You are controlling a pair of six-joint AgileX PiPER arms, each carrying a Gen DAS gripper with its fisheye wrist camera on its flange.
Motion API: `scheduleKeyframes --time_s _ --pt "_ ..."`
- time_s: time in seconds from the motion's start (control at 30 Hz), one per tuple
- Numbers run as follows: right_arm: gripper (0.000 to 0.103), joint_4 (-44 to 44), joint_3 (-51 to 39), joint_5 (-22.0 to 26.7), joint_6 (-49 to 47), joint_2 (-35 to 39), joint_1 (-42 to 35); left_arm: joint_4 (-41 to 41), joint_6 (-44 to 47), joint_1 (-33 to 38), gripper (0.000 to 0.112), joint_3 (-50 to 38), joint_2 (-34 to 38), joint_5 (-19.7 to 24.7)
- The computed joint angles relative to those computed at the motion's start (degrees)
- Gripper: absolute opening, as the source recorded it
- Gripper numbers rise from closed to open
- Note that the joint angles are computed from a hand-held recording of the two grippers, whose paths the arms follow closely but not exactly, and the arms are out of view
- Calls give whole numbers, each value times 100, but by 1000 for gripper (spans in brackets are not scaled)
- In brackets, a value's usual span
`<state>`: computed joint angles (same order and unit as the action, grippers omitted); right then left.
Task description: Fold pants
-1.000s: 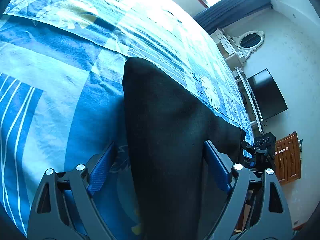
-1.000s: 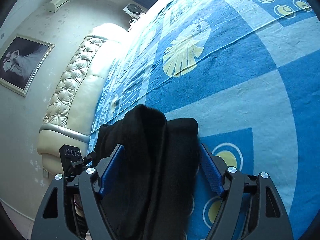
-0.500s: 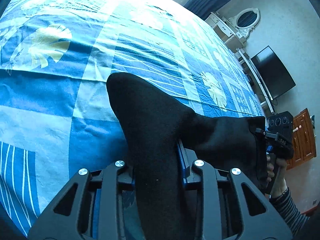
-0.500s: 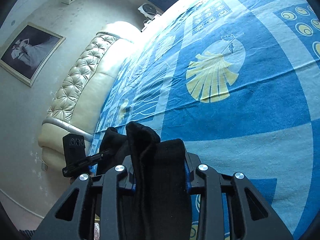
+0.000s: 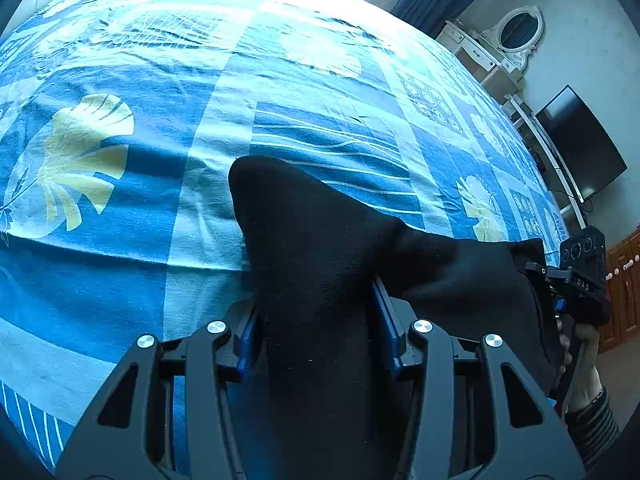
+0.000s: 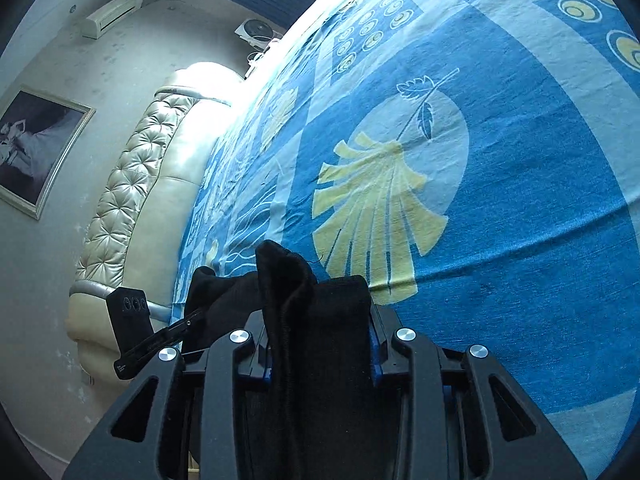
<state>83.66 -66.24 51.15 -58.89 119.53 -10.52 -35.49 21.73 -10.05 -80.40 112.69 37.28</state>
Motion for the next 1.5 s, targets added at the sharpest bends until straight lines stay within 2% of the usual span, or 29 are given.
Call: scheduleKeyframes --time_s 0.1,0.4,0.6,0.9,0.97,1.0,1.03,1.07,1.1,1.17,1.33,1.5 --pt "34 138 75 49 -163 30 -33 -201 242 -5 52 230 -78 -265" --pt "34 293 66 184 -304 122 -68 -538 673 -10 56 535 -178 -613" --pt "33 389 62 223 -418 179 -81 -721 855 21 57 584 -181 -640" --pt "33 385 54 215 -398 182 -76 -545 701 -14 58 591 -209 -689" --pt "36 363 42 267 -341 181 -92 -364 515 -44 66 641 -289 -759" --pt "41 336 41 301 -263 160 -106 -478 604 -12 68 702 -341 -753" --pt "44 306 56 351 -168 116 -132 -650 731 55 74 770 -397 -686" --pt "52 290 118 368 -75 27 -151 -844 843 148 80 853 -463 -582" --pt "62 309 240 372 -38 -100 -183 -1125 1025 283 83 958 -528 -409" --pt "71 411 597 383 -100 -407 -270 -1730 1477 610 85 1251 -674 28" --pt "74 233 1513 437 -291 -1021 -520 -2909 2644 1264 87 2572 -1412 522" --pt "75 218 2293 473 -678 -1417 -486 -3455 3278 1424 91 3449 -1878 871"
